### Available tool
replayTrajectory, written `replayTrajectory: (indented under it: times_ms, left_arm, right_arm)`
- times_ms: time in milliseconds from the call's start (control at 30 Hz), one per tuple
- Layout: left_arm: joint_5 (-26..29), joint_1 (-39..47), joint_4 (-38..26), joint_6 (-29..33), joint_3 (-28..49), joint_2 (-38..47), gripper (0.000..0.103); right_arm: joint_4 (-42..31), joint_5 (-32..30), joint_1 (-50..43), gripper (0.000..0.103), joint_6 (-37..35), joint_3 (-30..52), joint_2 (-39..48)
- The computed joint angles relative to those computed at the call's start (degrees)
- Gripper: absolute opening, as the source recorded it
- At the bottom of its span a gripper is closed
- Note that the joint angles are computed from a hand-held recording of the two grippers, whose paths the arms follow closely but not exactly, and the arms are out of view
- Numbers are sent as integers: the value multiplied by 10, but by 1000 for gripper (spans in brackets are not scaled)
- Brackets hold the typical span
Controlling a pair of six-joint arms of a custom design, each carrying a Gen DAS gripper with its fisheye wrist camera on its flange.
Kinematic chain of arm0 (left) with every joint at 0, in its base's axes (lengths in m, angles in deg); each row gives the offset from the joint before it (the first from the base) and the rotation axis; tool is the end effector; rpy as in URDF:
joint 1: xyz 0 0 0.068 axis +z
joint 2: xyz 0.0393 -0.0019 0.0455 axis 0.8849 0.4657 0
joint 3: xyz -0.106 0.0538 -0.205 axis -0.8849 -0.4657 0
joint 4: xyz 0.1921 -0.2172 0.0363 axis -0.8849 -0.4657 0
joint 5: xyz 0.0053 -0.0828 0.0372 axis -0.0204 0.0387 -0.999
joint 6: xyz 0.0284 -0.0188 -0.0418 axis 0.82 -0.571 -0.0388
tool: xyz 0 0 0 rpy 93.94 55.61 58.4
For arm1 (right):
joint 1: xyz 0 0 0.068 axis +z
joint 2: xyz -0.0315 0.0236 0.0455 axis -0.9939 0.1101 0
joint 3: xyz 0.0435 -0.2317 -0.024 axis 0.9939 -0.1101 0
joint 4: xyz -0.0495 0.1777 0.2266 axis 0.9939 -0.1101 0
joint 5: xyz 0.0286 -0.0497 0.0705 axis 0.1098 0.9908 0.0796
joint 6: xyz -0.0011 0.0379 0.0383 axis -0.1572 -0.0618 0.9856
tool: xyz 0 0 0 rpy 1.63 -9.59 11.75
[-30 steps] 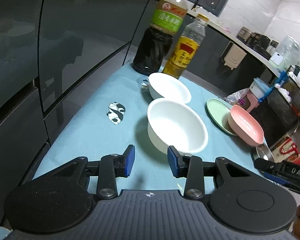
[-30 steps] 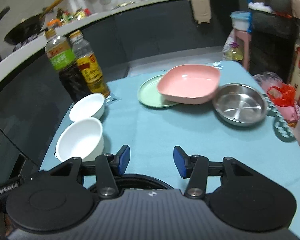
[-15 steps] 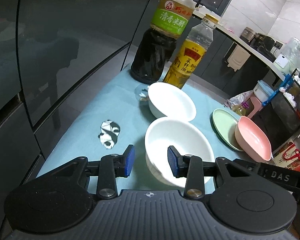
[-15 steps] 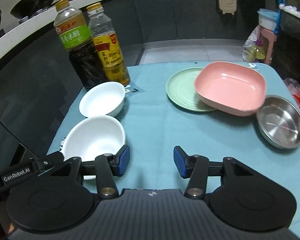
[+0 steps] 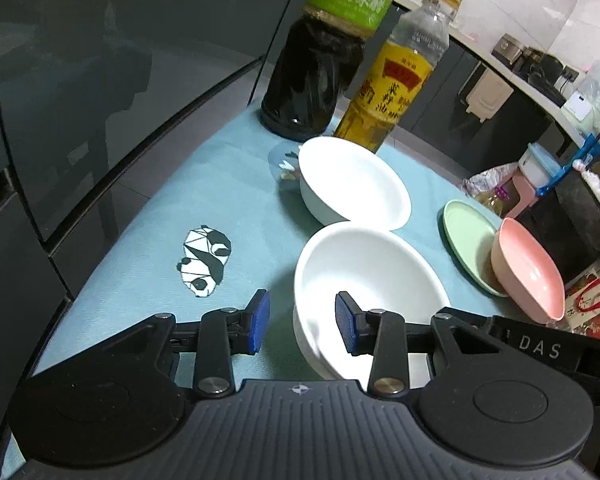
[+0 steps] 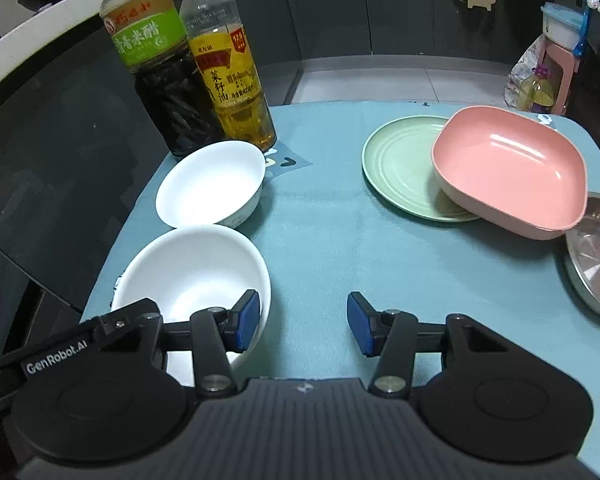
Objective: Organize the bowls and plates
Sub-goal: 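Move both grippers to the large white bowl rim and close on it, then lift the white bowl with both grippers and lower it into the black bowl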
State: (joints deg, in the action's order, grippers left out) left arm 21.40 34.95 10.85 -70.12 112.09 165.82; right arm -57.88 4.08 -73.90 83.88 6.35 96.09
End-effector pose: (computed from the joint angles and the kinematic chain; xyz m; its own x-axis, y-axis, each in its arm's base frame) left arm 0.3009 -0.1510 0.0525 -0.7407 -0.2905 -0.6058 -0.0676 0.9293 -0.3630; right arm 0.3082 0.0559 0.0827 -0.8156 0.0772 -0.5735 -0.0414 0.9807 0.1909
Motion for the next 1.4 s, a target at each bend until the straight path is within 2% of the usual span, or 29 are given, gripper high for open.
replayTrajectory:
  times_ms: [167,200,233,267,300,333,500,967,1167,1400]
  left_arm:
    - [37,12,14,4,16,33,31]
    - [42,13,18,5,18,37,25]
    - [47,14,25,10,17,41,21]
    - [46,12,28,18,19,45,15]
    - [46,10,32,27,18,46,13]
    - [42,7,32,31,16,45,13]
    - [16,-10,45,39,-19,-2,13]
    - [-37,-80,22,25,-137,-196,13]
    - [-82,-143,-16,16,-180,-291,14]
    - [-114,-215,-61,-11,-212,-366,15]
  right_arm:
    - [0,-5,6,50,-8,29,41]
    - [-2,-4,8,48,-12,35,51]
    - [-2,-6,10,41,-18,42,61]
    - [-2,-12,10,29,-25,46,68]
    - [-5,-21,9,22,-32,51,75]
    - [-10,-29,9,9,-37,56,80]
    - [4,-27,13,9,-39,17,29]
    - [-45,-14,15,11,-33,-132,-230]
    - [-114,-17,0,12,-36,-208,-399]
    - [-258,-41,-38,12,-42,-291,-642]
